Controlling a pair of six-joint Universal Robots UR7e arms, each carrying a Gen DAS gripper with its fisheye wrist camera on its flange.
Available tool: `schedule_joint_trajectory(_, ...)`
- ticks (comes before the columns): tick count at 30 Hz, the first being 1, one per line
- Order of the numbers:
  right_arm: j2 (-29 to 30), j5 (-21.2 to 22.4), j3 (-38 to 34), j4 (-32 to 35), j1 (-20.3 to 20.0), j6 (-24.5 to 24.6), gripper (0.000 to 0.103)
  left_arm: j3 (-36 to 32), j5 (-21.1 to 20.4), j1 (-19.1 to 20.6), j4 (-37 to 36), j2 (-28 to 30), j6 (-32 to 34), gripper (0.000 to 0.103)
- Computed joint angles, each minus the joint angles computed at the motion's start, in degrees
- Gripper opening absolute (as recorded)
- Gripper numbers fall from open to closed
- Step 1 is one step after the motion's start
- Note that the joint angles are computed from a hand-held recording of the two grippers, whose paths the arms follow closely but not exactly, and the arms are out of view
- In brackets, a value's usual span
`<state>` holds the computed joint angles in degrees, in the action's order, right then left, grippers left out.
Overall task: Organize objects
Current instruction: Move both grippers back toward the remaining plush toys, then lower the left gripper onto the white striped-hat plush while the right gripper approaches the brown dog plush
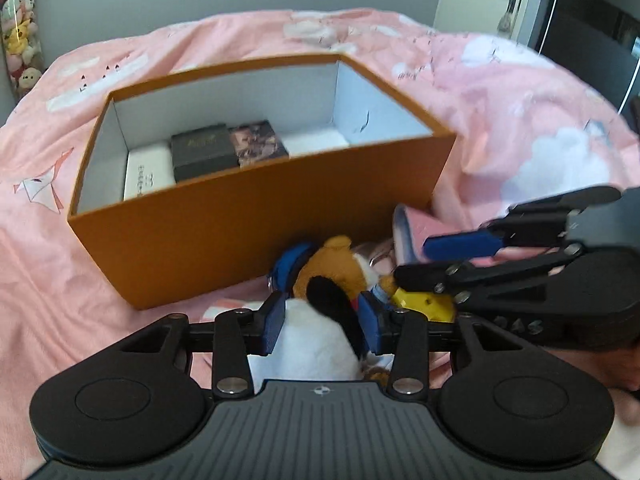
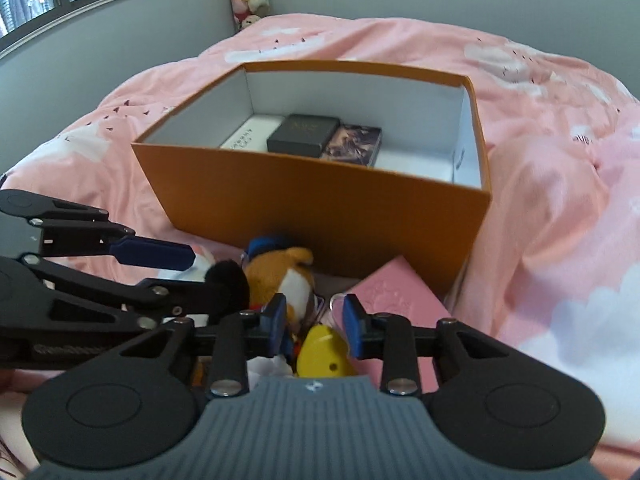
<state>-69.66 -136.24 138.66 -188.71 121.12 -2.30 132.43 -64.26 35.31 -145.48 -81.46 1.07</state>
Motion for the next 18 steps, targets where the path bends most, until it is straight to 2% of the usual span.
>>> schedule_joint_trajectory(6, -0.3, 1.3, 0.4, 0.2, -0.5, 0.7, 0.034, 0.2, 3.1, -0.5, 2.1, 0.2, -1.7, 0.049)
schedule_joint_trajectory(13, -1.0, 1.1, 0.8, 1.4, -0.1, 2.2, 0.034, -1.0, 2.0, 0.6, 7.2, -2.0, -5.3, 0.049)
schedule_joint_trajectory(15, -1.1, -0.4, 1.0, 0.7, 0.4, 2.5, 0.034, -1.3, 1.8, 0.8, 7.8, -2.2, -5.8, 0.049)
schedule_joint_trajectory(18, -0.4, -6.7, 0.6, 0.8, 1.8, 2.2, 0.037, -1.4, 2.0, 0.7, 8.8, -2.3, -6.4, 0.049)
